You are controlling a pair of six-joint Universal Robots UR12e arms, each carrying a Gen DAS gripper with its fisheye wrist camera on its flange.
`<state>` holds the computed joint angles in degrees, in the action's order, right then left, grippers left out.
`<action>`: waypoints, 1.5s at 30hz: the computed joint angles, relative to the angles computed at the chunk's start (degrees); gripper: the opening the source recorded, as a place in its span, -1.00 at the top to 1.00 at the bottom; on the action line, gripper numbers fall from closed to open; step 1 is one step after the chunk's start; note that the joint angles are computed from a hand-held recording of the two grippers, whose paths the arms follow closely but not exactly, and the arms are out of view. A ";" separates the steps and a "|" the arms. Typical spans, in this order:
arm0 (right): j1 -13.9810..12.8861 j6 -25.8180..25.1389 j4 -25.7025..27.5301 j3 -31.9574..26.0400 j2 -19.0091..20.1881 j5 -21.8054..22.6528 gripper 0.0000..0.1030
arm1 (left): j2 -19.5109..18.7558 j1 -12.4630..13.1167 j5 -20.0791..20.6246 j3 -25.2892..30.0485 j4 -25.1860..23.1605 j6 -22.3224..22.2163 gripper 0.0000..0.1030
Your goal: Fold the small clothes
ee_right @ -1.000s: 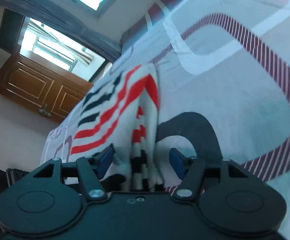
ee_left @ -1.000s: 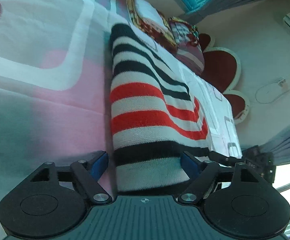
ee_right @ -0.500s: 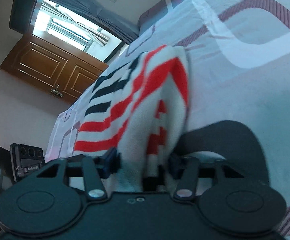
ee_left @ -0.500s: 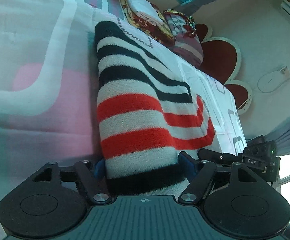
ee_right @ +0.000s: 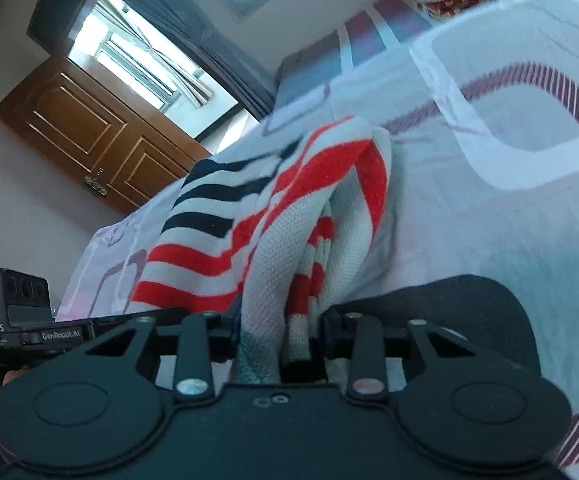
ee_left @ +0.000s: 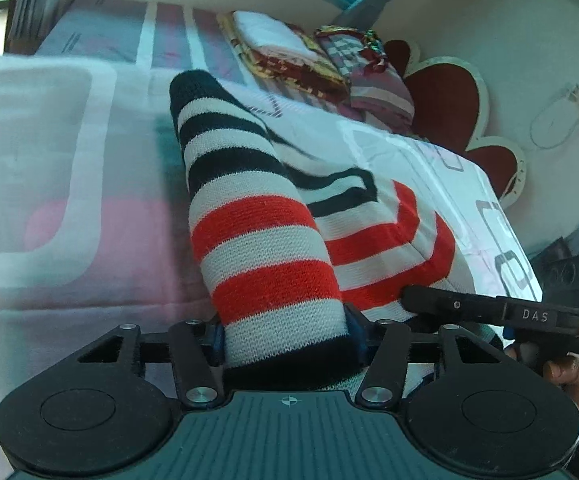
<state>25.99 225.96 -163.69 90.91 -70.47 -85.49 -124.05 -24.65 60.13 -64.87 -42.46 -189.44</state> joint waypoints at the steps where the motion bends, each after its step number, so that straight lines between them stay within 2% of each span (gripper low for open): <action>1: 0.32 -0.54 0.27 -0.21 -0.29 -0.53 0.34 | 0.39 0.11 -0.27 -0.18 0.05 0.24 -0.06; 5: 1.43 -1.71 1.49 -1.12 -1.12 -2.33 0.34 | 2.20 0.75 -1.82 -1.56 1.14 0.75 -0.06; 8: 2.35 -2.49 2.04 -2.05 -1.29 -3.68 0.34 | 4.27 1.21 -1.19 -3.83 3.13 0.33 -0.06; 15: 5.24 -5.12 3.86 -8.19 1.79 -5.01 0.34 | 10.79 4.28 -0.21 -12.30 7.88 -1.44 -0.06; 21: 7.54 -7.17 4.93 -15.54 7.63 -2.23 0.34 | 16.39 8.77 1.90 -19.78 8.41 -0.14 -0.06; 28: 9.48 -5.43 6.18 -22.83 14.33 2.72 0.34 | 20.92 13.50 2.70 -28.39 9.66 -0.54 -0.06; 33: 10.34 -3.37 7.22 -25.59 17.42 6.58 0.34 | 22.77 16.84 -0.14 -34.61 11.54 -1.87 -0.08; 34: 10.48 -3.12 7.50 -25.35 17.53 6.71 0.34 | 22.91 17.47 -0.72 -36.03 12.75 -3.73 -0.17; 35: 10.57 -2.22 7.66 -24.70 17.52 6.14 0.33 | 23.03 18.30 -2.74 -37.86 16.22 -6.16 -0.19; 36: 10.55 -1.21 7.96 -23.91 17.33 5.76 0.31 | 23.21 18.52 -3.00 -38.97 18.25 -6.94 -0.20; 39: 10.14 1.82 4.15 -21.16 16.75 6.62 0.35 | 23.49 17.16 1.29 -40.42 22.25 -7.50 -0.26; 43: 11.10 -0.66 8.52 -22.93 16.52 3.32 0.20 | 24.22 14.66 9.71 -38.50 19.53 -5.26 -0.47; 44: 11.52 -1.57 10.53 -23.57 16.18 1.09 0.04 | 25.20 14.25 12.30 -38.82 19.62 -4.24 -0.47; 45: 12.26 -2.74 12.37 -24.01 15.56 -2.96 -0.16 | 26.45 13.71 15.18 -39.51 20.53 -3.36 -0.47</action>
